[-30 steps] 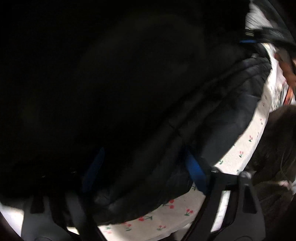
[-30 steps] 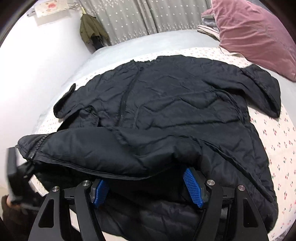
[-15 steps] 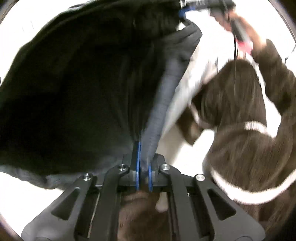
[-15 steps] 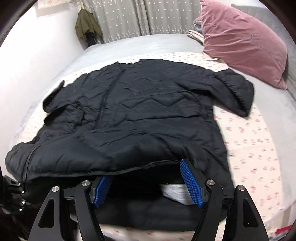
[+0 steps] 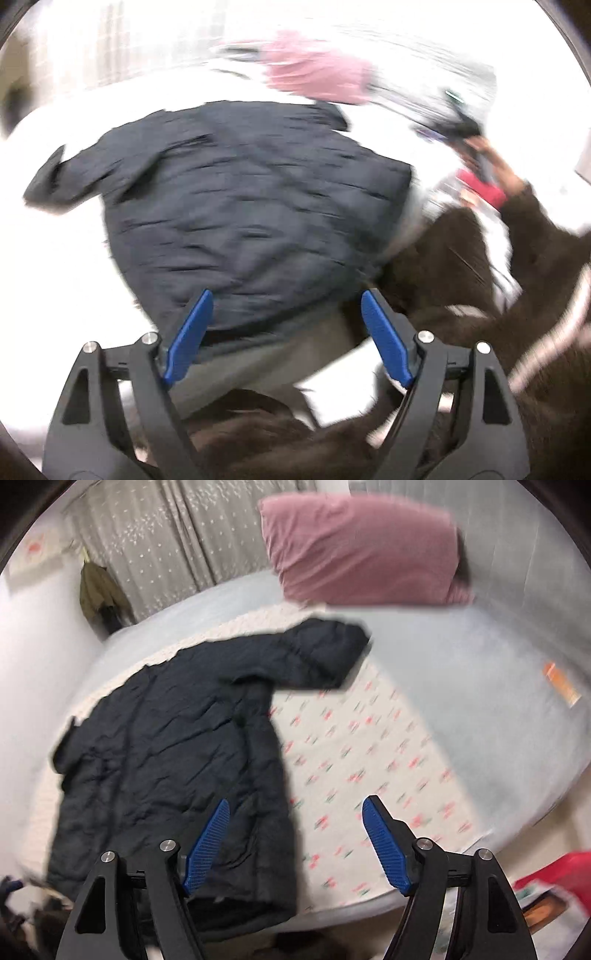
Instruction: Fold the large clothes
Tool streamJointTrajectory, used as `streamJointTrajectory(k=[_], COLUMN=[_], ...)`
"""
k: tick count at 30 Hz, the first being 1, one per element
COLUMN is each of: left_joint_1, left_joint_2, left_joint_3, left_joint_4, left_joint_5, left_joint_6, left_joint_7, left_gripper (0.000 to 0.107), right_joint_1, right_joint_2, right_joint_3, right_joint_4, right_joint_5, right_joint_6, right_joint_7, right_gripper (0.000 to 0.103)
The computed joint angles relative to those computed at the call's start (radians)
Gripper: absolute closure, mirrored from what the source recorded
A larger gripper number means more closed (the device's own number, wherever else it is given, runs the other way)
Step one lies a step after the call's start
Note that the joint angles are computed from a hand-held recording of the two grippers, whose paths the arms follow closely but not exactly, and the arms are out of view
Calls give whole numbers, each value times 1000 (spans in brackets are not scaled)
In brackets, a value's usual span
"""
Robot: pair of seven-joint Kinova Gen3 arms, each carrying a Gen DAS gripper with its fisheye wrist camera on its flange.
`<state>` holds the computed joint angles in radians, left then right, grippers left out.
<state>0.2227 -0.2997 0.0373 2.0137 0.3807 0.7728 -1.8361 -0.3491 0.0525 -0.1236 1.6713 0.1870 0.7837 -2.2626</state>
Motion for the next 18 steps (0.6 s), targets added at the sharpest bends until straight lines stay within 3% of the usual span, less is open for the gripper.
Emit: streamJointTrajectory(k=[4,7,8,9,10,11,12,14,16,18], left_joint_1=[-173,-176,-156,-155,-173,-174,-190,-181,-175,-195], left_joint_2=[158,285,317,332,337,330,321,288,257,266], left_joint_3=[45,19,-5,-15,-7,-10,6,1,1,46], left_joint_4=[-37,-59,-68,-69,-63,-59,-63,-60,-63,-74], left_joint_5=[39,5,6,24,55,76,100,100,41,-41], left_joint_6=[34,76,91,106,104,103,112,104,100,122], left_joint_7=[163,282,305,310,300,273,257,272,345,405], left_gripper=[25,30,39,48,51,65,89,94,95,95], right_joint_1=[147,145,165,167,152,120,107,126,96,21], right_joint_2=[95,170,188,202,197,192,185,172,140,139], right_joint_3=[-121,-106,-127,-132,-118,-86,-72,-85,-61,-14], right_joint_4=[-13,-5,7,20,41,50,56,64,77,58], right_joint_5=[-163,-281,-322,-356,-375,-377,-386,-423,-394,-327], right_joint_6=[23,22,6,-21,-50,-63,-68,-78,-82,-32], right_joint_7=[97,170,191,213,239,256,287,332,339,297], right_gripper=[27,27,28,31,36,49,71,86,88,88])
